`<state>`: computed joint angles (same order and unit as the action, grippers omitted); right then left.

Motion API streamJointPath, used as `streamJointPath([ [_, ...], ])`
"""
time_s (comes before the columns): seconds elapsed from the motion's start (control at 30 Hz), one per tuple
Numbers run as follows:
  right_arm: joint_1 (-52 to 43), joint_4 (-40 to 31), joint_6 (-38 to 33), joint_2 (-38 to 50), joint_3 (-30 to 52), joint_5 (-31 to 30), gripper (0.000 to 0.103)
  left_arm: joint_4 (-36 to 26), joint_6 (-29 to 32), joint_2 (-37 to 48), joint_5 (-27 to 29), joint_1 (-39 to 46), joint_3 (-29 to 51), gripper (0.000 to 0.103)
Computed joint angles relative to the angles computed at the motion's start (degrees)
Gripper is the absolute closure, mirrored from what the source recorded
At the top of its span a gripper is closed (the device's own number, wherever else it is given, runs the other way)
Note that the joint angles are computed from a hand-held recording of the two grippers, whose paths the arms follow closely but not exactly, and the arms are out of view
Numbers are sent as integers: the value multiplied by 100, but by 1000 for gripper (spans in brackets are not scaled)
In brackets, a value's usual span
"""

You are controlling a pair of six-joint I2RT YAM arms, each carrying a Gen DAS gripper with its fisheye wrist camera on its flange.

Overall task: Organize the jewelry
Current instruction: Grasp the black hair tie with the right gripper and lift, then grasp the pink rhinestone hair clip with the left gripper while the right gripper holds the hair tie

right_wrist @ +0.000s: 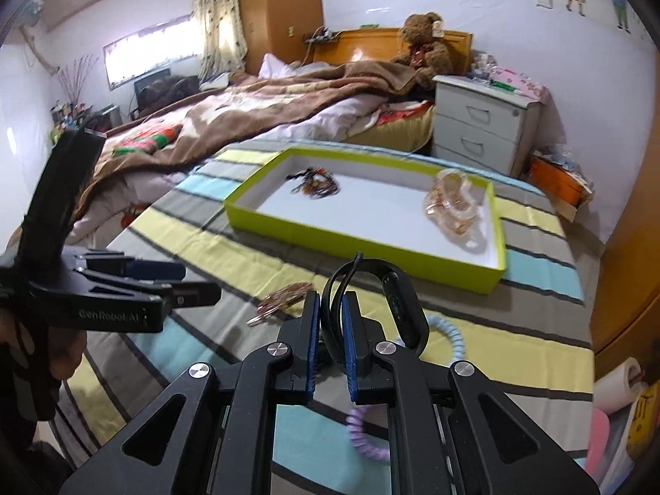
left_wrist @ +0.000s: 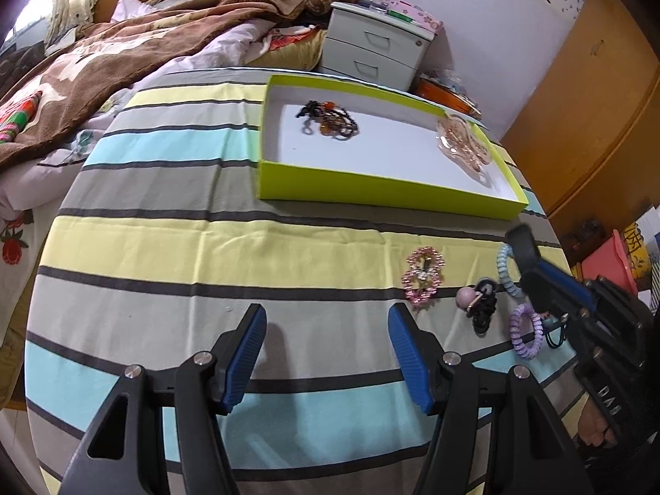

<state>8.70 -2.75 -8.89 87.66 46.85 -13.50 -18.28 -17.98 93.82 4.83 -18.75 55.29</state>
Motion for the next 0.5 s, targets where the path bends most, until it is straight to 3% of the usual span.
streamJointPath([
  [0.4,-559,111,68,-732,-352,-280,92,13,163,712,-39,-448,759,40],
  [0.5,-654,131,63,-812,-409,-367,92,-32,193,894,-277,-619,952,40],
])
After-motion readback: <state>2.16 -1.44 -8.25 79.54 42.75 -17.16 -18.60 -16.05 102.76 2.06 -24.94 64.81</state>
